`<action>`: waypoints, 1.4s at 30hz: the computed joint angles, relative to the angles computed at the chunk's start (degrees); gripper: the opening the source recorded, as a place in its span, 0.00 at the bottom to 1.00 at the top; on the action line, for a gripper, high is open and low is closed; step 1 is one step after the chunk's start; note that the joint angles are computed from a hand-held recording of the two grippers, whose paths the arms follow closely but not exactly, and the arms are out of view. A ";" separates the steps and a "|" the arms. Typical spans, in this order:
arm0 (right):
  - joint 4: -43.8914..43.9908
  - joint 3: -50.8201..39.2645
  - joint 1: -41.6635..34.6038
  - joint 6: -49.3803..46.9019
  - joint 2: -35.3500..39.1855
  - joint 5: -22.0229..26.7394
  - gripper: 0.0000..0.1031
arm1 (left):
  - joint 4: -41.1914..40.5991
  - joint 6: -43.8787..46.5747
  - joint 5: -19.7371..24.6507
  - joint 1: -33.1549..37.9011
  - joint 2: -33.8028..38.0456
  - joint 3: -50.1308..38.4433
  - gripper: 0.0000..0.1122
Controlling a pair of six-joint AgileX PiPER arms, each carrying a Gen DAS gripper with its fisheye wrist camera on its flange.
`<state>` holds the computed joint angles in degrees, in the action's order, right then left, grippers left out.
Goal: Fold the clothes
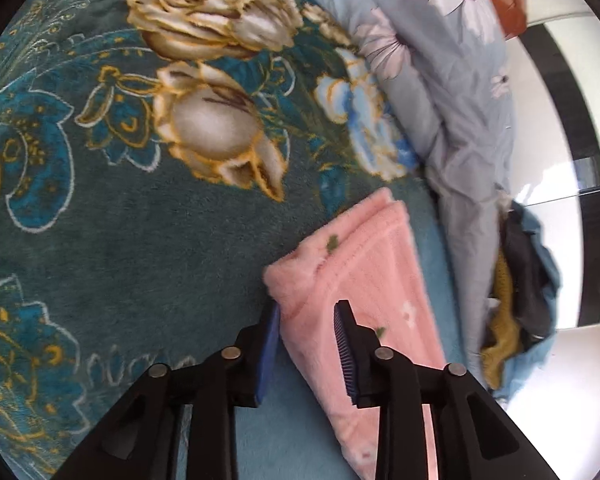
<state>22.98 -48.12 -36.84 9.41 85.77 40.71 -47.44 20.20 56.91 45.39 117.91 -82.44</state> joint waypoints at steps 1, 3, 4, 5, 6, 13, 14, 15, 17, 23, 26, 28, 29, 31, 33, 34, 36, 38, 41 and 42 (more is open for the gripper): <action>-4.80 -0.36 2.81 4.72 -2.04 -0.09 0.49 | -1.51 2.12 1.29 0.58 -0.12 0.50 0.42; -13.19 -1.72 10.33 14.20 -5.74 0.65 0.49 | -2.87 4.39 2.57 0.27 0.80 0.95 0.46; -15.11 -2.58 14.46 16.74 -6.59 1.49 0.49 | -3.36 5.16 2.85 -0.04 1.32 1.19 0.46; -16.64 -3.54 18.43 18.59 -7.03 2.30 0.49 | -4.14 5.63 2.49 -0.39 1.74 1.65 0.46; -18.16 -4.76 22.36 20.36 -7.19 3.16 0.49 | -4.97 6.08 2.05 -0.74 2.15 2.11 0.46; -21.03 -18.60 45.96 26.50 4.21 5.78 0.49 | -9.97 13.66 -6.26 -3.30 -2.53 7.95 0.29; -20.33 -21.71 48.41 25.84 7.03 6.28 0.49 | -9.32 14.74 -6.89 -3.93 -3.19 8.12 0.26; -19.58 -25.98 50.94 24.45 10.70 7.41 0.49 | -7.50 13.99 -7.43 -4.67 -3.00 7.53 0.25; -19.41 -34.30 55.93 22.38 17.13 9.65 0.49 | -3.45 11.90 -8.35 -6.17 -2.39 6.09 0.25; -19.20 -49.69 64.36 18.57 29.73 16.71 0.49 | 1.22 8.73 -10.06 -7.56 -2.35 5.76 0.25; -18.74 -47.77 63.63 20.92 31.74 16.88 0.49 | -3.76 13.59 -9.52 -7.03 -1.78 6.46 0.27; -18.34 -43.75 62.40 22.86 31.20 15.04 0.49 | -3.26 12.07 -9.46 -7.12 -0.78 5.22 0.28; -18.76 -42.11 62.03 23.96 30.94 14.46 0.49 | -2.92 11.23 -9.46 -7.18 -0.29 4.59 0.28; -19.05 -39.79 61.52 25.40 30.68 14.12 0.49 | -3.36 12.18 -10.49 -7.42 -0.55 5.02 0.26; -18.50 -37.71 60.92 25.92 30.37 13.51 0.49 | -2.86 12.33 -11.32 -7.92 -0.58 5.03 0.26; -18.24 -36.82 60.68 26.06 30.21 13.15 0.49 | -1.95 11.75 -11.55 -8.33 -0.40 4.69 0.21; -17.49 -35.64 60.29 25.92 29.98 12.58 0.49 | -1.67 12.07 -12.00 -8.70 -0.79 4.57 0.09; -17.07 -35.28 60.09 25.51 29.89 12.46 0.49 | -3.38 14.28 -12.43 -8.53 -2.09 5.16 0.08; -17.08 -35.40 59.90 24.74 29.77 12.65 0.49 | -3.29 20.35 -13.56 -9.84 -6.18 5.91 0.08; -17.02 -35.43 59.79 24.60 29.72 12.69 0.49 | -3.20 22.35 -13.84 -10.28 -7.46 5.95 0.08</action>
